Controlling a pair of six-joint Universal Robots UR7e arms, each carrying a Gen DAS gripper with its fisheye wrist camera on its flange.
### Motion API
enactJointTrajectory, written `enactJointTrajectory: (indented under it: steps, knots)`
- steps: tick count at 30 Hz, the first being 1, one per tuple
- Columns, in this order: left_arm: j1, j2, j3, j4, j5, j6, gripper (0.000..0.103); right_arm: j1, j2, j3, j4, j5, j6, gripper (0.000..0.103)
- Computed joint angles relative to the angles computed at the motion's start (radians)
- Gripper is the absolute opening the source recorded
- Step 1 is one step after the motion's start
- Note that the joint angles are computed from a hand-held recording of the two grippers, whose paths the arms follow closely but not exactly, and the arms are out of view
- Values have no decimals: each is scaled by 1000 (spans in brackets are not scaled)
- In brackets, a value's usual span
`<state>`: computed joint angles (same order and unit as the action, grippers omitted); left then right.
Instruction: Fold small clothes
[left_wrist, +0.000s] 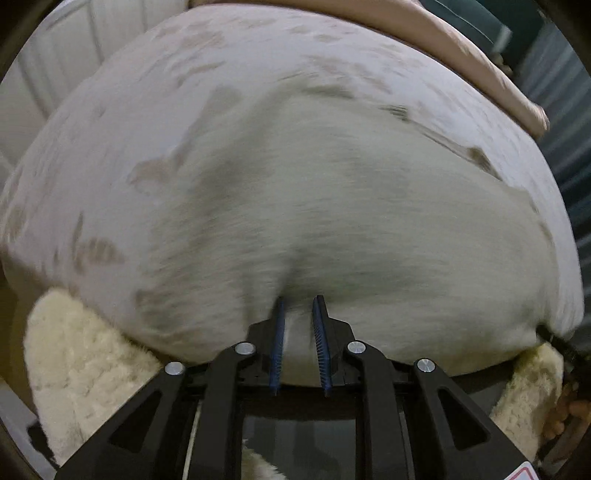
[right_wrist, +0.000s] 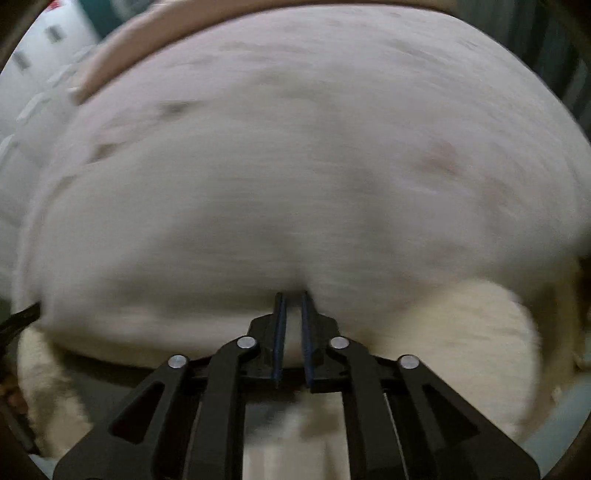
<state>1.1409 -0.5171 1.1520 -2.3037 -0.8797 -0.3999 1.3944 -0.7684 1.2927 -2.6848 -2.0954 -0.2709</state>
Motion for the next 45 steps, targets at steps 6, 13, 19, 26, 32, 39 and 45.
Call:
enactJointTrajectory:
  steps: [6,13,19,26,32,39,45]
  knots:
    - [-8,10,-9,3,21,-21,13,-11,-62,77,-123,-13,29,44]
    - [-5,27,-33,16,28,-12,15,-38,-30,8,36,87,107,31]
    - [-4,23,-28,18,25,-20,15,7,-128,139,-215,166,4,12]
    - [-5,34,-37,24,42,-27,15,-22,-32,32,-27,-46,18,13]
    - [-2,29,-21,-4,39,-18,15,24,-48,43,-133,-146,26,17]
    - [-10,29,-5,-22,63,-5,15,70,-15,-28,-14,87,62,17]
    - [-11,27,4,-40,65,1,16,89,157,-176,198,85,-13,18]
